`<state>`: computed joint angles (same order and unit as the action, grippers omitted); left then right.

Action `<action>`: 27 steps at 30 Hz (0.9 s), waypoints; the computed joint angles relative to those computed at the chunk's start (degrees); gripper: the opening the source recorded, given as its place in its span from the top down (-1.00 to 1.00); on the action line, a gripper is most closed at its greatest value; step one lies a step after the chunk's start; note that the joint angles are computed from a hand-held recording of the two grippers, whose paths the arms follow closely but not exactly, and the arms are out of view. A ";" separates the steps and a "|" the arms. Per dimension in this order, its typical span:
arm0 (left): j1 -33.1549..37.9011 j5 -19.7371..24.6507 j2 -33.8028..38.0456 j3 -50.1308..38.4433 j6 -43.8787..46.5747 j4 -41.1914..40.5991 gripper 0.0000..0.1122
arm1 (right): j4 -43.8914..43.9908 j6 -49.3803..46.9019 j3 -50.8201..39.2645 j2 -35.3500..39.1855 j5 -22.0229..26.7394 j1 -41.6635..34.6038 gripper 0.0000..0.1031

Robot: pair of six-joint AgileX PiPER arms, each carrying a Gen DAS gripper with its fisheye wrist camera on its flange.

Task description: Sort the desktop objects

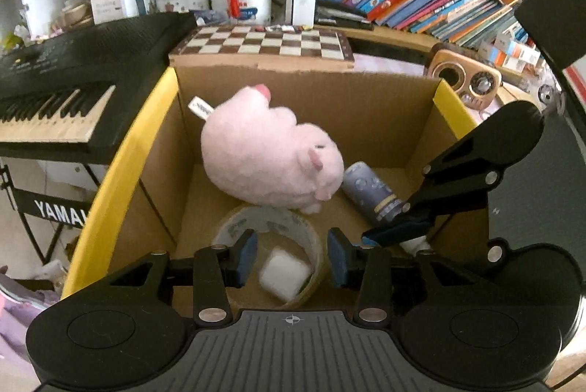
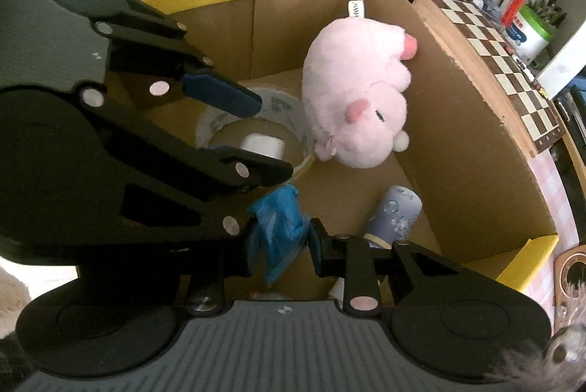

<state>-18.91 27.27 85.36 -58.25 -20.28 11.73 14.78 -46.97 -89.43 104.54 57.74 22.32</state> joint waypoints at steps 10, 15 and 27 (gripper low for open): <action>-3.28 -0.51 -8.18 2.97 -12.31 13.25 -0.45 | 3.51 0.82 8.80 -10.42 -8.20 -3.23 0.11; -6.48 1.83 -13.06 4.76 -24.31 24.12 -0.56 | 5.73 1.58 13.75 -16.11 -14.73 -5.06 0.09; -17.48 11.92 -26.07 10.92 -41.44 38.61 -0.62 | 9.74 8.90 30.05 -35.68 -27.15 -8.02 0.07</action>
<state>-36.40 39.19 59.30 -47.33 -61.72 50.34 24.52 -38.07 -59.38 68.86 30.59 14.30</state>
